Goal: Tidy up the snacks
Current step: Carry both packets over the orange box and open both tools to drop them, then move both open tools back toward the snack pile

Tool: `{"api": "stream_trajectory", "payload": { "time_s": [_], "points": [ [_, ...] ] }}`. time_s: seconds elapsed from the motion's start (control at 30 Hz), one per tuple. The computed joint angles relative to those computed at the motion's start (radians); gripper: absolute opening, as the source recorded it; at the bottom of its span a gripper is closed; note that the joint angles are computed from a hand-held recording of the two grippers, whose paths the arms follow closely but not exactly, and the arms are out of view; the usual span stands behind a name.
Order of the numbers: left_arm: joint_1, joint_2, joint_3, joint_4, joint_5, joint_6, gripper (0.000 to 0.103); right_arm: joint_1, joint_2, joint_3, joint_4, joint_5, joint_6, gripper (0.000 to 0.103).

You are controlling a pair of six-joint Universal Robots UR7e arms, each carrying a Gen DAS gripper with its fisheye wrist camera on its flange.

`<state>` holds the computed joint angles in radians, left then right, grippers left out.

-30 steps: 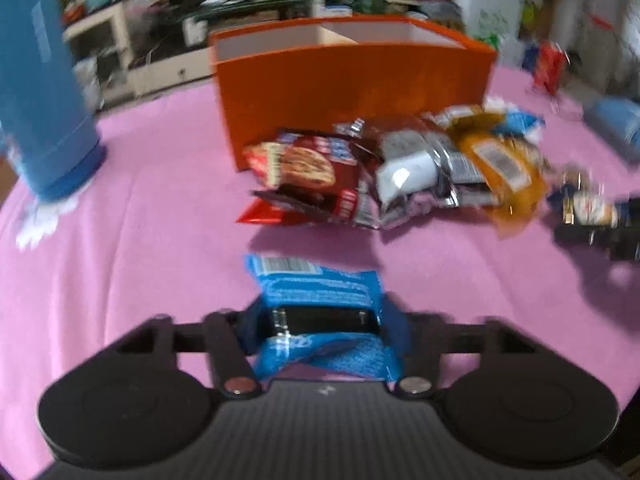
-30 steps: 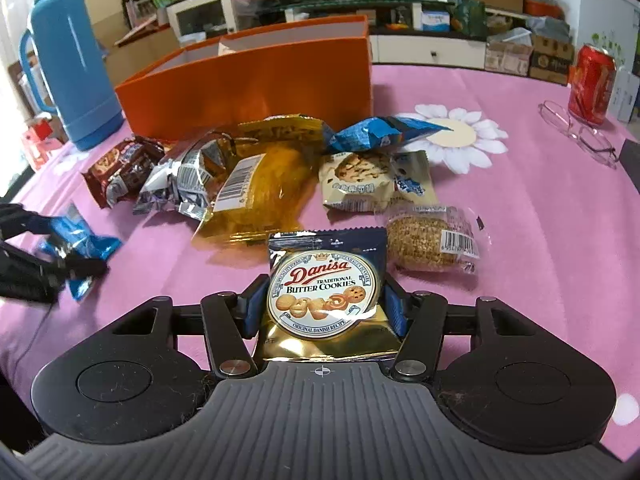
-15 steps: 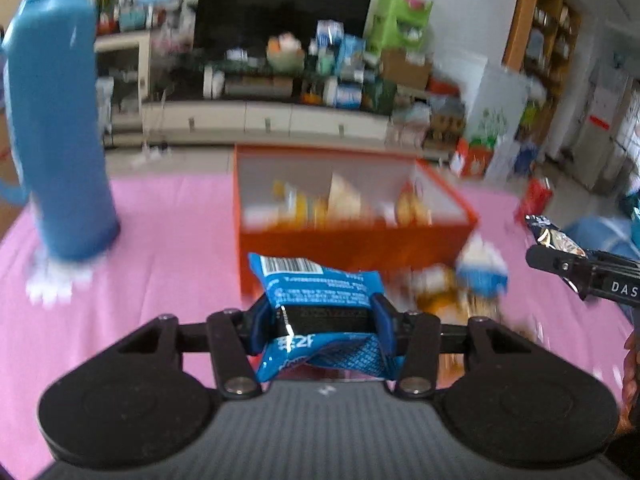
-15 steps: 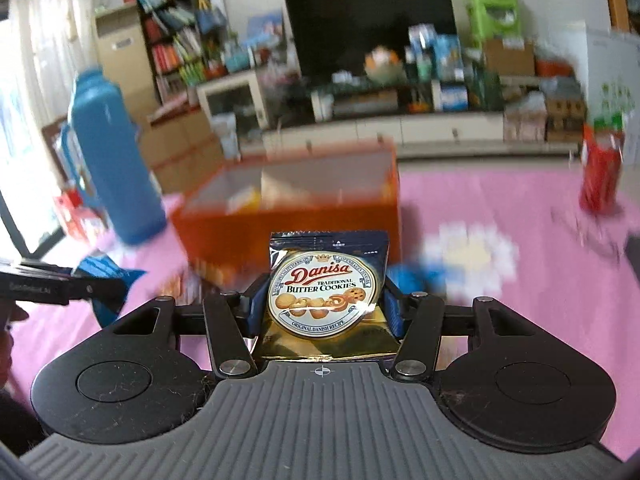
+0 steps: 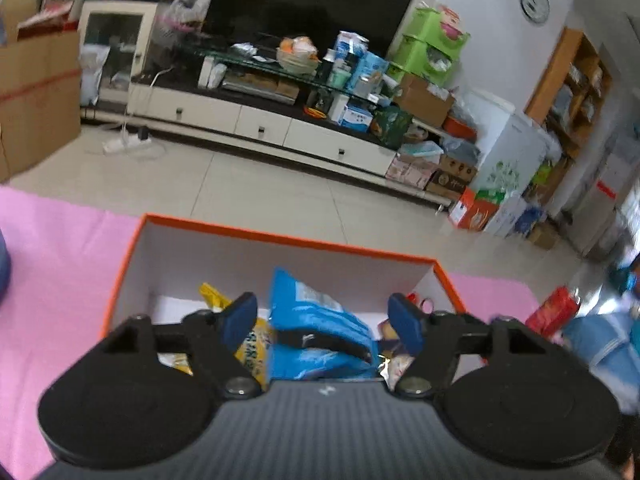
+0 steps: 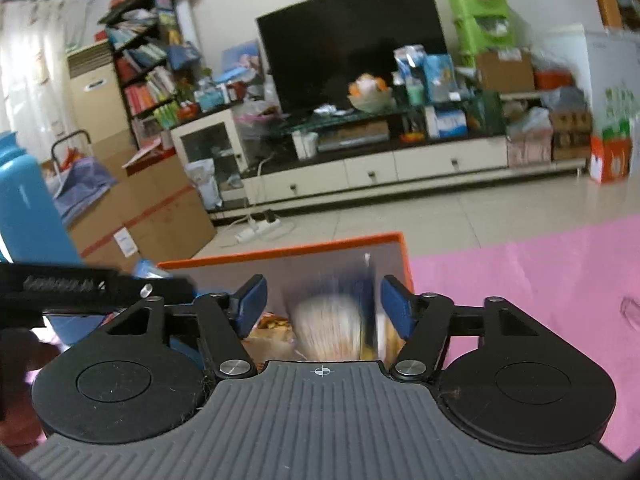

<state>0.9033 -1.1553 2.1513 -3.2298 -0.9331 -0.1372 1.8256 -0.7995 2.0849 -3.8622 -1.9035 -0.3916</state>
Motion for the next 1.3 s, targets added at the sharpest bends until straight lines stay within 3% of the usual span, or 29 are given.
{"api": "stream_trajectory", "payload": {
  "time_s": [0.1, 0.2, 0.3, 0.43, 0.57, 0.7, 0.8, 0.9, 1.03, 1.3],
  "points": [
    [-0.012, -0.033, 0.035, -0.007, -0.003, -0.015, 0.072, -0.013, -0.015, 0.016, -0.031, 0.001, -0.002, 0.065],
    [-0.058, -0.087, 0.098, 0.008, 0.067, 0.0, 0.075, -0.014, -0.039, 0.038, -0.068, 0.009, 0.019, 0.075],
    [-0.108, -0.162, 0.176, 0.027, 0.128, 0.003, 0.076, -0.01, -0.071, 0.068, -0.062, 0.026, 0.043, 0.077],
    [-0.2, -0.293, 0.302, 0.107, 0.2, -0.062, 0.08, 0.008, -0.113, 0.142, -0.072, 0.02, 0.043, 0.086],
    [-0.315, -0.447, 0.442, 0.286, 0.286, -0.196, 0.096, 0.029, -0.148, 0.25, -0.113, -0.027, 0.004, 0.092],
    [-0.425, -0.573, 0.541, 0.572, 0.35, -0.37, 0.096, 0.019, -0.168, 0.404, -0.182, -0.08, 0.048, 0.093],
    [-0.489, -0.634, 0.583, 0.752, 0.357, -0.501, 0.096, -0.019, -0.193, 0.493, -0.158, -0.065, 0.128, 0.093],
    [-0.517, -0.641, 0.602, 0.79, 0.352, -0.544, 0.096, -0.037, -0.182, 0.542, -0.17, -0.079, 0.132, 0.093],
    [-0.513, -0.598, 0.592, 0.748, 0.358, -0.5, 0.096, -0.018, -0.154, 0.539, -0.196, -0.136, 0.086, 0.093],
    [-0.453, -0.495, 0.58, 0.596, 0.362, -0.435, 0.096, -0.005, -0.163, 0.496, -0.085, -0.13, 0.099, 0.094]
  ]
}}
